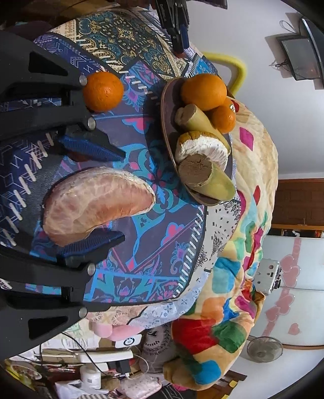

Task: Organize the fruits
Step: 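Grasp the small dark red fruit with the left gripper while the right gripper grasps the pomelo wedge, then lower the dark red fruit and pomelo wedge onto the plate and open both grippers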

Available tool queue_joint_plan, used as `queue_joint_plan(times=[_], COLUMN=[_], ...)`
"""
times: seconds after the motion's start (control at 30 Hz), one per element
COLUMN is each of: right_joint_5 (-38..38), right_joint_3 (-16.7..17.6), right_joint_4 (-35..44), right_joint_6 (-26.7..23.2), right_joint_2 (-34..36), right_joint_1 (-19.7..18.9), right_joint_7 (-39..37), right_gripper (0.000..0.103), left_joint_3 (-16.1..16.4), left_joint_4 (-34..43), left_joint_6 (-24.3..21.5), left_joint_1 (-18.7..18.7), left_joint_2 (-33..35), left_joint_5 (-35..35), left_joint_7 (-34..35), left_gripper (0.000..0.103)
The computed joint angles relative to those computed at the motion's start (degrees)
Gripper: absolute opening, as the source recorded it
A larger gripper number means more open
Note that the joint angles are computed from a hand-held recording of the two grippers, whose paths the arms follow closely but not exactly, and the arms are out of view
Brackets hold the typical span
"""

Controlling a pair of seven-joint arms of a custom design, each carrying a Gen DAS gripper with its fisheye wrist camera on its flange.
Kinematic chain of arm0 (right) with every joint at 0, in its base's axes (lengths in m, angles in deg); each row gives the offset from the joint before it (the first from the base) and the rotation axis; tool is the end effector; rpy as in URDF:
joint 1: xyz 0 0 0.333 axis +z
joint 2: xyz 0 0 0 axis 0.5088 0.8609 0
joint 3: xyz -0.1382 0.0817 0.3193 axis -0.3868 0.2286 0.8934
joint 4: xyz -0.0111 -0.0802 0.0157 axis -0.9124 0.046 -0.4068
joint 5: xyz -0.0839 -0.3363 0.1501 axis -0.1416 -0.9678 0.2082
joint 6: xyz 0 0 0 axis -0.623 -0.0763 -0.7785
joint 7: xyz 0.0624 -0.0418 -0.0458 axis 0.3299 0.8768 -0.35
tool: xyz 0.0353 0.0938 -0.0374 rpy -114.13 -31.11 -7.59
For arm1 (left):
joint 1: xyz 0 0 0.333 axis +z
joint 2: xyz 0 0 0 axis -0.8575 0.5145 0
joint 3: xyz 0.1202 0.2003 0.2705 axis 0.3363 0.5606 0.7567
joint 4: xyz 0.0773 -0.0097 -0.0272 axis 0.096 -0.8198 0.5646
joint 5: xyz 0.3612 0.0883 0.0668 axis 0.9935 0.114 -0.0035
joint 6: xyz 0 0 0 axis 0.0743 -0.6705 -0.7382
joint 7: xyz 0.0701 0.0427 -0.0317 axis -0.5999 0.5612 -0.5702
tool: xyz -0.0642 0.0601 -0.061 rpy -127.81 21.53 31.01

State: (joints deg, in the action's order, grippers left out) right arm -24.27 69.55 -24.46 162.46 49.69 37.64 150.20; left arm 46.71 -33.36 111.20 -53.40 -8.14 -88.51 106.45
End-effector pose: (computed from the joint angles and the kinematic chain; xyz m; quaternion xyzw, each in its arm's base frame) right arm 0.6544 0.1237 0.3967 -0.7384 0.5775 -0.2153 0.2737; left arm 0.7207 -0.0553 0.3727 -0.5825 0.7448 -0.2650 0.1892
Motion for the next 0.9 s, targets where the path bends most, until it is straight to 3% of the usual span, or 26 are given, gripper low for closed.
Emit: queue_joint_plan(times=[0.13,0.27,0.4,0.5,0.67,0.9], right_joint_5=[2.0,2.4,3.8,3.7,4.8,2.3], right_joint_3=[3.8,3.3,4.9,3.7,5.0,1.3], right_joint_4=[0.5,0.4,0.5,0.5,-0.6,-0.9], right_joint_6=[-0.7,-0.2,0.0,-0.1,1.4,3.8], right_joint_2=[0.6,0.6,0.7,0.6,-0.1,-1.4], right_joint_1=[-3.4,-2.7,-4.1,-3.0,-4.2,-0.8], right_joint_7=[-2.9,-3.7,-4.8,-4.5,-5.1,-2.6], right_gripper=[0.044,0.042,0.041,0.041,0.041,0.041], left_joint_3=[0.0,-0.2,-0.1,1.5,0.6,-3.7], left_joint_4=[0.8,1.4,1.3,-0.1,-1.0,-2.2], left_joint_6=[-1.0,-1.7,-1.2,0.8,1.8,4.2], left_joint_1=[0.0,0.0,-0.3,-1.8,-0.9,1.8], left_joint_2=[0.6,0.9,0.9,0.3,-0.4,-2.4], left_joint_5=[0.1,0.1,0.3,1.7,1.6,-0.1], left_joint_7=[0.4,0.7,1.1,0.5,0.6,2.9], left_gripper=[0.032,0.029,0.018,0.018,0.018,0.018])
